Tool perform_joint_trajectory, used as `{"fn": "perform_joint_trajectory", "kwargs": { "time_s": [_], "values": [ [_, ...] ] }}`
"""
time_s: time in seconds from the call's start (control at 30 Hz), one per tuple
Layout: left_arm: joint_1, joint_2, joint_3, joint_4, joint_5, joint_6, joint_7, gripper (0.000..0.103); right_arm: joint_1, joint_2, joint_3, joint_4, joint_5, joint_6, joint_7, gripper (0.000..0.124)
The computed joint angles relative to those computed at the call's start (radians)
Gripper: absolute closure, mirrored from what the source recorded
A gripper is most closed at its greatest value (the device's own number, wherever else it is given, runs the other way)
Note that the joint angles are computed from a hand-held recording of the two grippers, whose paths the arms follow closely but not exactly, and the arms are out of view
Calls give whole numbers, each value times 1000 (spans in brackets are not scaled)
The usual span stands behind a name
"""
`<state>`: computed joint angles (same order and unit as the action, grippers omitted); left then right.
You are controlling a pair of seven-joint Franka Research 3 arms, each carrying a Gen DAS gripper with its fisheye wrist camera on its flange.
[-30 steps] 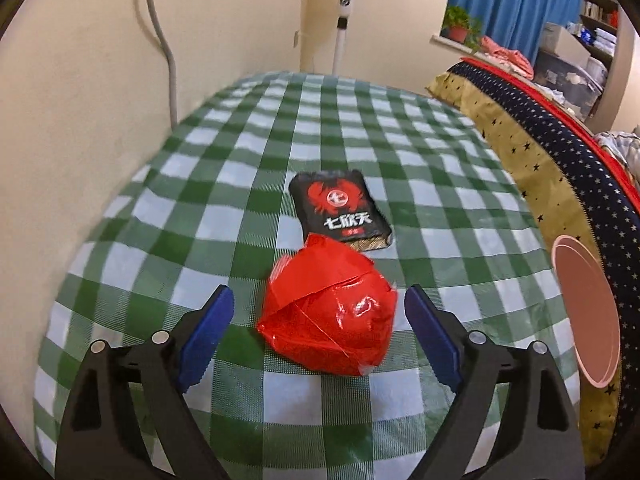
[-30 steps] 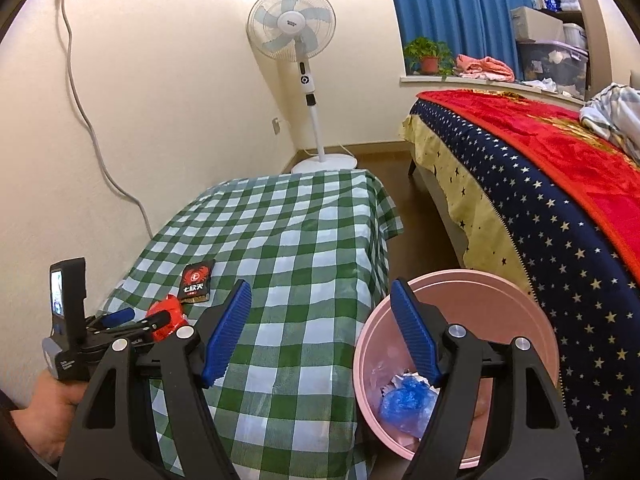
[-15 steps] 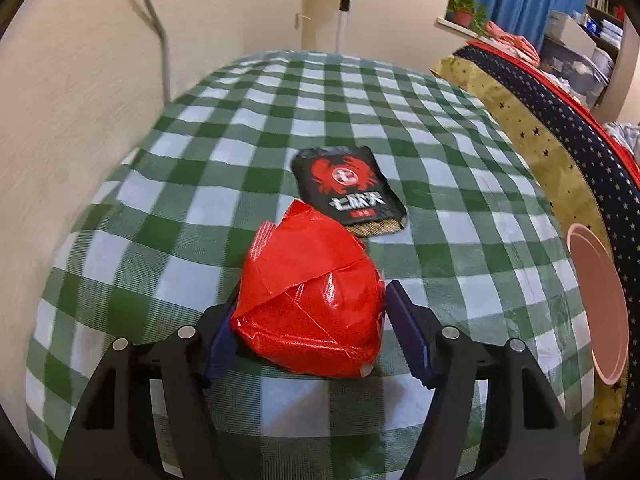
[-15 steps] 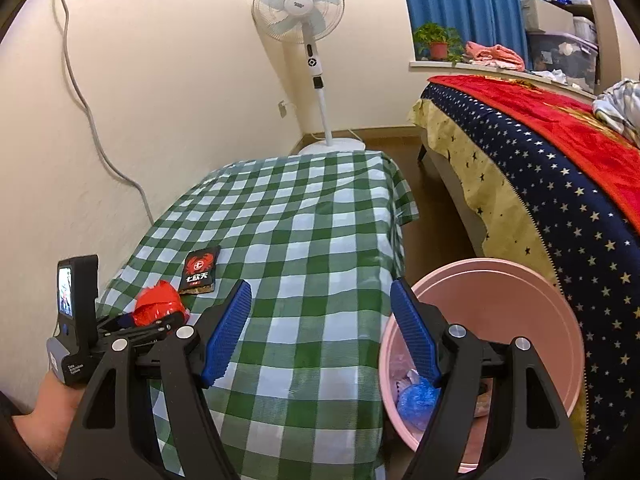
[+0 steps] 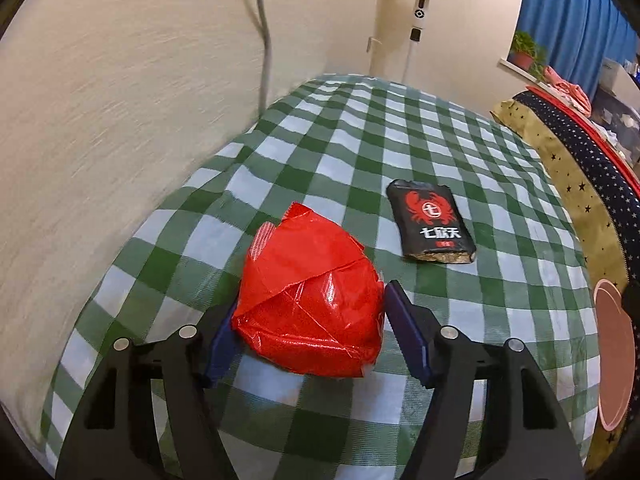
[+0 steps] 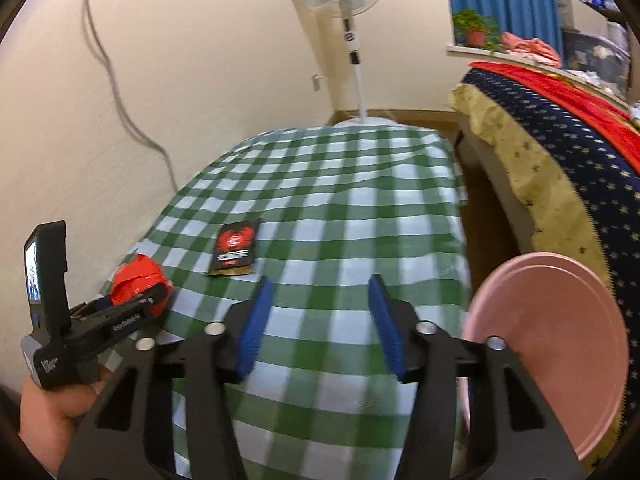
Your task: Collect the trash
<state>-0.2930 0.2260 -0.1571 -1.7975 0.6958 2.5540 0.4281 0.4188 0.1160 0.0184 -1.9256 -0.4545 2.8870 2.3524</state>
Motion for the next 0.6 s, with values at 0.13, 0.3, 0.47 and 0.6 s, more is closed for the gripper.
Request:
{"fn": "perform_joint_trajectory", "kwargs": {
  "time_s": [0.13, 0.3, 0.47, 0.6],
  "values": [
    [2, 0, 4, -4, 1, -5, -11, 37, 13, 83, 16, 83, 79, -5, -78, 89],
    [8, -14, 3, -29, 1, -2, -22, 37, 51, 180, -9, 190, 165, -23, -143, 90],
    [10, -13, 0, -34, -2, -6, -28, 37, 66, 286, -23, 310, 262, -60, -216, 89],
    [8, -10, -1, -32, -2, -13, -37, 37, 80, 358, -42, 393, 311, -91, -247, 89]
  ]
}}
